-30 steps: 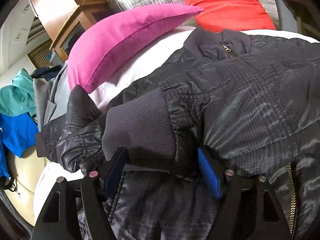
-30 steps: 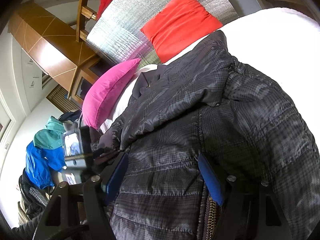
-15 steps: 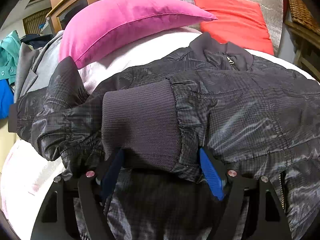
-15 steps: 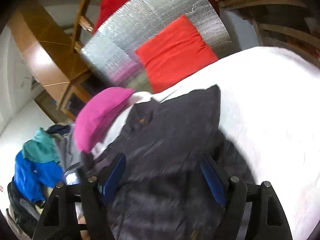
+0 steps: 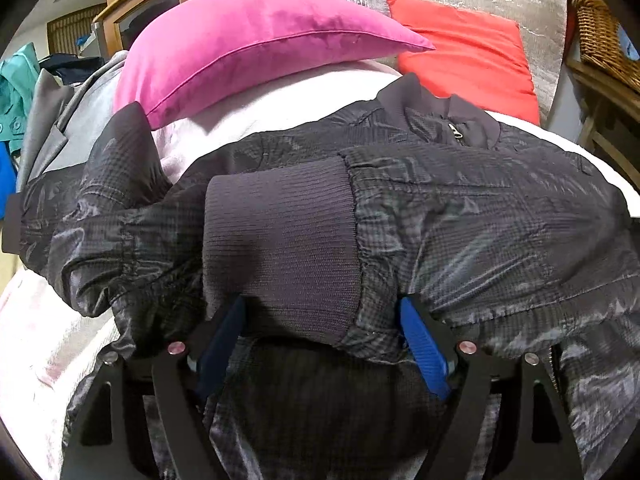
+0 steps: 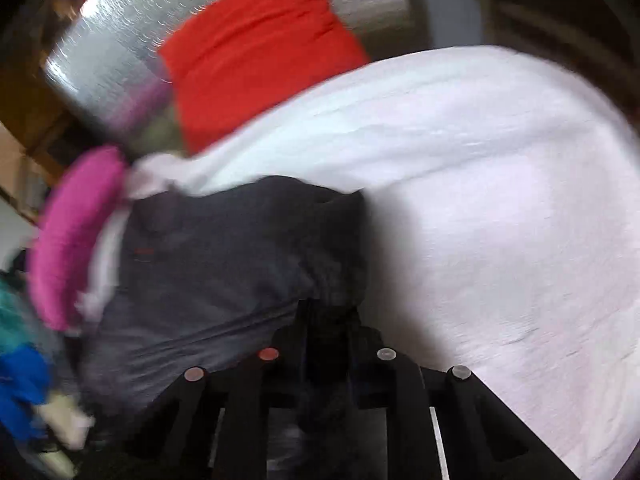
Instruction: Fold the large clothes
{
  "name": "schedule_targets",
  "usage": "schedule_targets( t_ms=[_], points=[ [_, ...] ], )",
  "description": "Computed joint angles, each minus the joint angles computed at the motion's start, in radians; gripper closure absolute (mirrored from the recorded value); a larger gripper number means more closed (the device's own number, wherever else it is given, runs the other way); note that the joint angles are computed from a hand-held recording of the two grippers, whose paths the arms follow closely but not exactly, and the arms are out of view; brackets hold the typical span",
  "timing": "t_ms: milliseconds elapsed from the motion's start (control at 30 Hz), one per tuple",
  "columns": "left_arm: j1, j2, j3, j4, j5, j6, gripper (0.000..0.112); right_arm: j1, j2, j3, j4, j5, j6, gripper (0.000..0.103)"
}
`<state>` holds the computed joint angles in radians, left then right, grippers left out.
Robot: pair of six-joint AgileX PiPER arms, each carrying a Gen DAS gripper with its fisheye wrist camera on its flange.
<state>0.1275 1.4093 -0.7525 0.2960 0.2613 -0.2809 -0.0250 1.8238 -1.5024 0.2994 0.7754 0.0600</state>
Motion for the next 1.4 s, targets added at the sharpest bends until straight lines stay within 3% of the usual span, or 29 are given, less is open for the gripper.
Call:
schedule_targets(
  t_ms=[100, 200, 267, 300, 333, 500, 567, 600, 667, 700, 733, 900, 967, 1100, 1267, 1400],
  points=[
    [-0.002, 0.001, -0.001, 0.012, 0.002, -0.011, 0.032, 0.025, -0.058, 0.046, -0.072, -0.047, 0.061, 0.087],
    [-0.004, 0.003, -0.001, 0.030, 0.003, -0.028, 0.032, 0.059, -0.134, 0.059, -0.181, -0.034, 0.149, 0.073],
    [-0.007, 0.004, -0.001, 0.050, 0.004, -0.046, 0.032, 0.071, -0.220, 0.099, -0.153, -0.033, 0.107, 0.045],
    [-0.008, 0.005, -0.002, 0.049, 0.005, -0.046, 0.032, 0.085, -0.259, 0.123, -0.152, -0.040, 0.104, 0.026],
    [-0.008, 0.005, -0.003, 0.048, 0.005, -0.045, 0.032, 0.114, -0.310, 0.160, -0.171, -0.047, 0.109, 0.024],
    [-0.007, 0.003, -0.001, 0.036, 0.004, -0.034, 0.032, 0.217, -0.310, 0.240, -0.361, -0.001, 0.233, 0.024],
    [-0.006, 0.002, 0.000, 0.026, 0.001, -0.026, 0.032, 0.168, -0.278, 0.281, -0.279, -0.032, 0.200, 0.025],
    [-0.005, 0.002, 0.001, 0.020, 0.000, -0.020, 0.032, 0.141, -0.269, 0.299, -0.179, -0.051, 0.139, 0.045],
    [-0.004, 0.000, 0.002, 0.020, 0.000, -0.019, 0.032, 0.111, -0.272, 0.310, -0.067, -0.056, 0.004, 0.058],
    [-0.004, -0.001, 0.001, 0.020, 0.002, -0.018, 0.032, 0.119, -0.281, 0.305, -0.070, -0.044, -0.017, 0.070],
    [-0.001, -0.002, 0.003, 0.002, -0.002, -0.002, 0.032, 0.144, -0.299, 0.302, -0.107, -0.045, 0.002, 0.073],
    [-0.005, -0.007, 0.008, -0.045, -0.008, 0.058, 0.030, 0.097, -0.298, 0.395, -0.059, -0.144, -0.053, 0.073],
    [-0.002, -0.008, 0.007, -0.068, -0.006, 0.078, 0.030, 0.120, -0.305, 0.379, -0.132, -0.125, 0.008, 0.072],
    [-0.006, -0.008, 0.006, -0.045, -0.003, 0.054, 0.030, 0.119, -0.334, 0.329, -0.195, -0.063, 0.104, 0.050],
    [-0.009, -0.009, 0.006, -0.021, 0.000, 0.032, 0.030, 0.217, -0.442, 0.317, -0.283, -0.093, 0.189, 0.049],
    [-0.008, -0.007, 0.005, -0.028, -0.002, 0.039, 0.030, 0.294, -0.381, 0.278, -0.174, -0.113, 0.075, 0.042]
  ],
)
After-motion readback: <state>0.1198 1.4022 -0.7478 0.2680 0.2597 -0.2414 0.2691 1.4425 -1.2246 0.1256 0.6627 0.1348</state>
